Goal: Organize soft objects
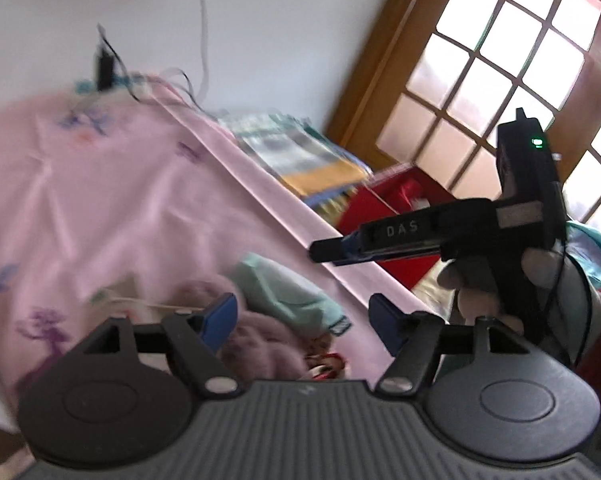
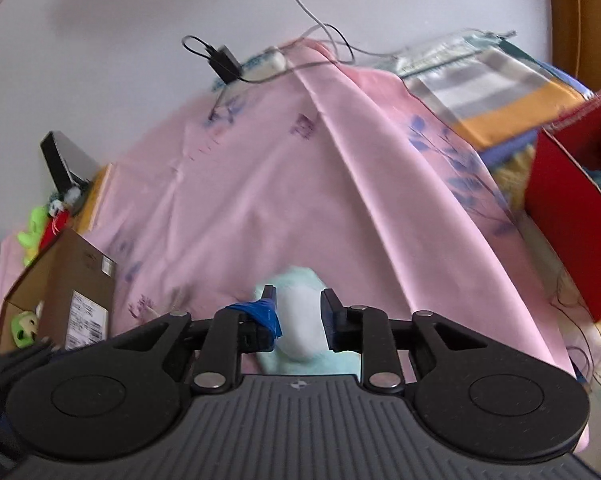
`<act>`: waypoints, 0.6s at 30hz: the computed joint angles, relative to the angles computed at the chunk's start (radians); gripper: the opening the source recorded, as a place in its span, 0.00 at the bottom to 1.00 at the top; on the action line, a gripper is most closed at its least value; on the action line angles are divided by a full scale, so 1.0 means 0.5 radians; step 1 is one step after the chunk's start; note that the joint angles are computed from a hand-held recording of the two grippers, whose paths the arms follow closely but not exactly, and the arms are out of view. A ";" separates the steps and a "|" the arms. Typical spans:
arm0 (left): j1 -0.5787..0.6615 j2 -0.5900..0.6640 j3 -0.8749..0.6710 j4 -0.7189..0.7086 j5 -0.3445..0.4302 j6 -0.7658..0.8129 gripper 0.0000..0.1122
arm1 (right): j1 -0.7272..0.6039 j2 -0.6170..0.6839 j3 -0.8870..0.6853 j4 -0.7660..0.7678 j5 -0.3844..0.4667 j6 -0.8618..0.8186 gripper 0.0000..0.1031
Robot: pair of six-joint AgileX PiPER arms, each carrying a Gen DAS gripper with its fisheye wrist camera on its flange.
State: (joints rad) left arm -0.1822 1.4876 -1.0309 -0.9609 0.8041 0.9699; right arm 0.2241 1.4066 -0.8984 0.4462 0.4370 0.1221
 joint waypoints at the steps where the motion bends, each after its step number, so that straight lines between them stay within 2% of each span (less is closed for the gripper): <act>1: -0.074 0.065 -0.040 0.047 -0.056 -0.075 0.63 | -0.016 -0.003 0.029 0.062 -0.005 -0.055 0.07; 4: -0.242 0.217 -0.133 0.183 -0.182 -0.289 0.63 | -0.115 0.001 0.118 0.399 0.012 -0.369 0.08; 9: -0.409 0.434 -0.290 0.477 -0.354 -0.659 0.64 | -0.219 0.032 0.138 0.630 0.070 -0.625 0.09; 13: -0.402 0.521 -0.365 0.367 -0.296 -0.602 0.65 | -0.341 0.104 0.134 0.992 0.175 -0.999 0.09; 18: -0.493 0.601 -0.434 0.439 -0.392 -0.634 0.66 | -0.424 0.298 0.054 1.211 0.321 -1.211 0.09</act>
State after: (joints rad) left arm -0.4287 1.7880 -1.2478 -0.7414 0.6080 0.6527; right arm 0.0124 1.5555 -0.8714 1.0516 0.5973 -0.4832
